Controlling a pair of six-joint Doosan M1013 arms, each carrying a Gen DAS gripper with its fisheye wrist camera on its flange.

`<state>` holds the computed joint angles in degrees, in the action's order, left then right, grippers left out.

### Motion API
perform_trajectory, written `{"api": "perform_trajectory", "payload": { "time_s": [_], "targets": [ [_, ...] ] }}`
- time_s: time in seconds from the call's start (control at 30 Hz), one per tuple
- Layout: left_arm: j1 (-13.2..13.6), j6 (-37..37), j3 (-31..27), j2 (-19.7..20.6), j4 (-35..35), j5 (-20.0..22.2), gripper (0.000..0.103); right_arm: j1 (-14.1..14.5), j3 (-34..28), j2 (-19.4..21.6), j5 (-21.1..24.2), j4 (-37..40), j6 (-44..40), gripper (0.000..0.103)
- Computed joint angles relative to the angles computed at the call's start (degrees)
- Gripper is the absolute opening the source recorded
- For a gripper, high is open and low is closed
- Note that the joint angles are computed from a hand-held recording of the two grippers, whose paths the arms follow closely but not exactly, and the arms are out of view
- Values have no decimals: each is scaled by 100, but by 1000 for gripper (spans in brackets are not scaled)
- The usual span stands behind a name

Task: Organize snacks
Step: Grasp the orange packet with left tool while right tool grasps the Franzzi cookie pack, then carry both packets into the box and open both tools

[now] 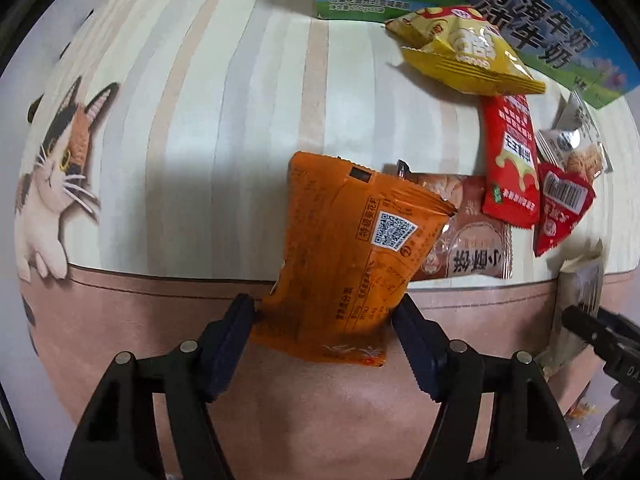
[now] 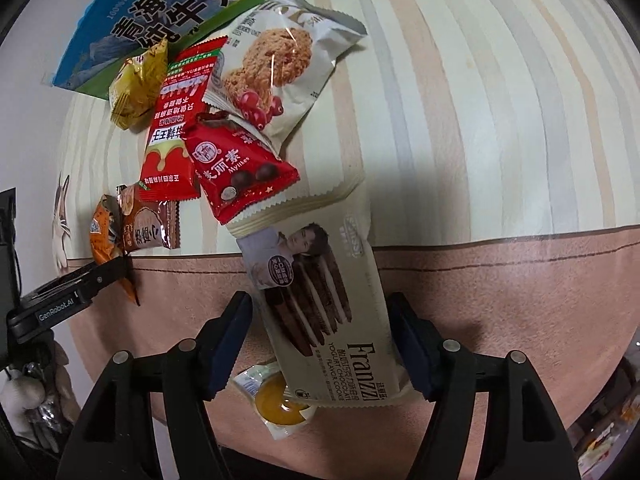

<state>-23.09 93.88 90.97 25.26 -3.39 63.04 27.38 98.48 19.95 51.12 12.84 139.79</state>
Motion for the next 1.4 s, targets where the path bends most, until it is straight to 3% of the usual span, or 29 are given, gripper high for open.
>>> {"api": "perform_trajectory", "payload": {
  "time_s": [0.23, 0.3, 0.37, 0.43, 0.57, 0.77, 0.9, 1.03, 1.17, 1.3, 1.4],
  "targets": [
    [112, 45, -249, 199, -387, -141, 70, 224, -251, 142, 258, -423, 329, 72],
    [158, 42, -226, 211, -530, -227, 69, 270, -298, 176, 326, -621, 401, 67],
    [208, 34, -150, 158, -707, -332, 58, 309, -326, 179, 337, -769, 418, 65],
    [201, 5, -126, 135, -705, -366, 53, 352, -318, 154, 280, -863, 487, 64],
    [-74, -421, 158, -209, -536, -414, 49, 394, -262, 71, 16, -814, 675, 63],
    [-88, -448, 463, -713, -826, -429, 49, 299, 59, -286, -560, -370, 635, 63],
    [-109, -241, 348, -932, -1123, -365, 49, 200, 43, -440, -866, -131, 446, 63],
    [-131, 41, -245, -852, -1519, -202, 49, 98, -142, -562, -1131, -67, 405, 63],
    [-136, 232, -1122, -402, -1930, 70, 49, -142, -545, -613, -1177, -302, 337, 63],
    [-256, 175, -2305, 298, -2124, 653, 49, -446, -1167, -473, -764, -783, 164, 63],
    [-277, -81, -3427, 1044, -2280, 1436, 49, -690, -1822, -124, -117, -1004, -139, 63]
  ]
}}
